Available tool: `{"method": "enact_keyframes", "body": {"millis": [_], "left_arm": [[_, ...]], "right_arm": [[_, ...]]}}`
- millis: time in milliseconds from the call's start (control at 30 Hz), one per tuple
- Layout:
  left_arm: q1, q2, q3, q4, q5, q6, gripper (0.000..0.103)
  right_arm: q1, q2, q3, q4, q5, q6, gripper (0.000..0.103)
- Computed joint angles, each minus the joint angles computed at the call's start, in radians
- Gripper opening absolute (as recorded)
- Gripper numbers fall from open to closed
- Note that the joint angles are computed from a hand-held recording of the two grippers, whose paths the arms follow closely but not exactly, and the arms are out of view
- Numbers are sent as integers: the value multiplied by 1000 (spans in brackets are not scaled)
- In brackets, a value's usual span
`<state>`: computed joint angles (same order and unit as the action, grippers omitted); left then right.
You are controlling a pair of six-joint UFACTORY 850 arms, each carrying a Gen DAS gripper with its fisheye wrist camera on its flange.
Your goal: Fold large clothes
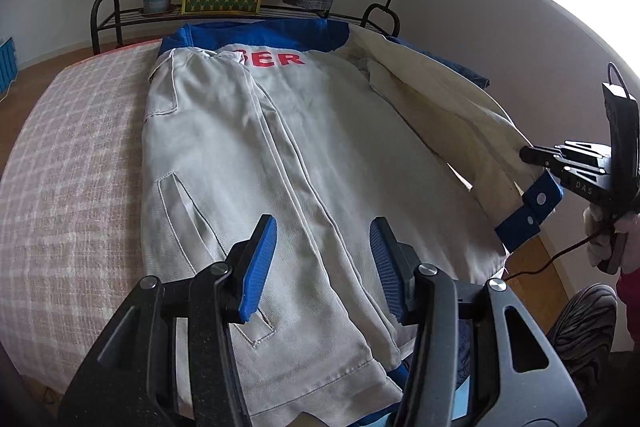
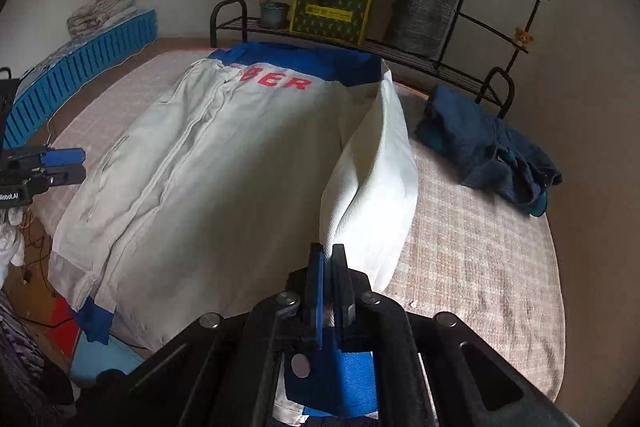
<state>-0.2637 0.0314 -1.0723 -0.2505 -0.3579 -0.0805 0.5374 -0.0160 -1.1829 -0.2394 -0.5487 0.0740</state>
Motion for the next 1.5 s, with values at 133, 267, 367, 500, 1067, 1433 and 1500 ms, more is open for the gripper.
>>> {"method": "enact_keyframes", "body": {"millis": [133, 267, 367, 500, 1067, 1433, 1500], "left_arm": [[12, -2, 0, -11, 8, -14, 50], [14, -15, -2, -13, 1, -21, 50], [18, -26, -3, -59, -7, 14, 50], [34, -62, -18, -243, -50, 137, 50], [15, -395, -250, -864, -231, 395, 66], [-38, -401, -237, -1053, -204, 607, 6], [-48, -387, -224, -1106, -188, 665, 5]], "right_arm": [[138, -20, 43, -88, -17, -37, 1], [192, -54, 72, 53, -17, -179, 0], [212, -72, 77, 137, -4, -246, 0], [190, -66, 70, 252, -14, -329, 0], [-203, -114, -90, 784, -109, -563, 45], [-129, -490, -601, 497, -233, -302, 57], [-113, -560, -693, 451, -270, -257, 57]]}}
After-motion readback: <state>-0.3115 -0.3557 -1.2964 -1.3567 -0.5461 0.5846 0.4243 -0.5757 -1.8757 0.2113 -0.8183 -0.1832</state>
